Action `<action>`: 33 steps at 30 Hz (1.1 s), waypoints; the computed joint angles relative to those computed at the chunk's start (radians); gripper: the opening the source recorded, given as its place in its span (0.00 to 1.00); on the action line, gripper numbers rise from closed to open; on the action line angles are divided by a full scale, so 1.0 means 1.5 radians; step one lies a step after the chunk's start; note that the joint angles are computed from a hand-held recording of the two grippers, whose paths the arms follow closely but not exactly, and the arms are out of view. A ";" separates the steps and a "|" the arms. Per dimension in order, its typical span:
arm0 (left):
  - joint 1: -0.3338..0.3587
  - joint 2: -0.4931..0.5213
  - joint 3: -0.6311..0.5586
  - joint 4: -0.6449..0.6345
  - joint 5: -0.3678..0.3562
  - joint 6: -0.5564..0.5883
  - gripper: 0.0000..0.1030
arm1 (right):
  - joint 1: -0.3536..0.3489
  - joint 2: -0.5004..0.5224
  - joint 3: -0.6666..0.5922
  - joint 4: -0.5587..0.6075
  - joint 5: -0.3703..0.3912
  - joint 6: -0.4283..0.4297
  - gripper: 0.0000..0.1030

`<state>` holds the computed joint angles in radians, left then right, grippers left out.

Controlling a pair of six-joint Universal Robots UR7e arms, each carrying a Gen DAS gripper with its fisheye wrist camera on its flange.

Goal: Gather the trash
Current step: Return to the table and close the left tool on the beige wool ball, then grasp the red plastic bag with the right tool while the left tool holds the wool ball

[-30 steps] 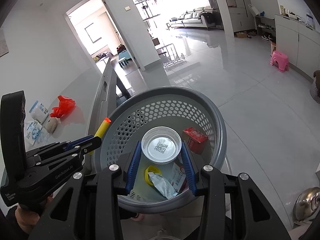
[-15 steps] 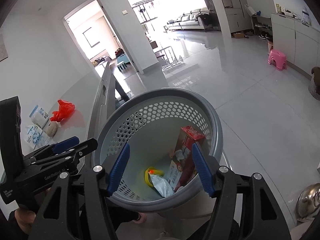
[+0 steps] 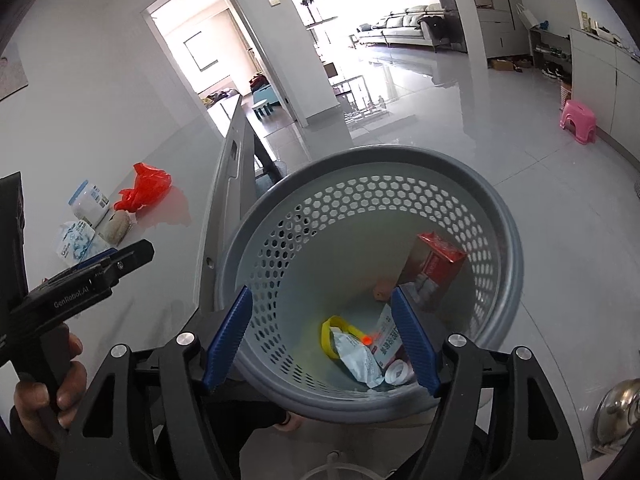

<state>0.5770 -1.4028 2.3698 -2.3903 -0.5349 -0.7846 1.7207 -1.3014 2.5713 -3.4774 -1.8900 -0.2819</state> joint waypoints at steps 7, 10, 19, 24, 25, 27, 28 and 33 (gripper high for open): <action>0.050 -0.109 -0.011 0.136 0.103 -0.063 0.89 | 0.077 0.064 -0.053 0.014 -0.011 0.006 0.69; 0.087 -0.135 -0.025 0.188 0.147 -0.085 0.91 | 0.104 0.090 -0.079 0.029 -0.012 0.011 0.69; 0.242 -0.101 -0.085 -0.027 0.174 0.120 0.91 | 0.163 0.149 -0.142 0.075 -0.040 0.014 0.70; 0.296 -0.056 -0.123 -0.116 0.140 0.201 0.91 | 0.173 0.162 -0.165 0.096 -0.046 0.024 0.70; 0.303 -0.050 -0.130 -0.128 0.133 0.213 0.91 | 0.175 0.165 -0.168 0.096 -0.048 0.023 0.70; 0.315 -0.039 -0.140 -0.151 0.120 0.235 0.89 | 0.180 0.173 -0.178 0.099 -0.052 0.025 0.69; 0.318 -0.035 -0.144 -0.156 0.115 0.241 0.84 | 0.182 0.177 -0.181 0.100 -0.054 0.026 0.70; 0.331 -0.038 -0.149 -0.171 0.080 0.261 0.54 | 0.193 0.192 -0.196 0.118 -0.065 0.031 0.70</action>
<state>1.0741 -1.4601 2.1456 -2.6466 -0.4146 -0.3935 2.0103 -1.0140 2.2780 -3.3006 -1.9875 -0.2352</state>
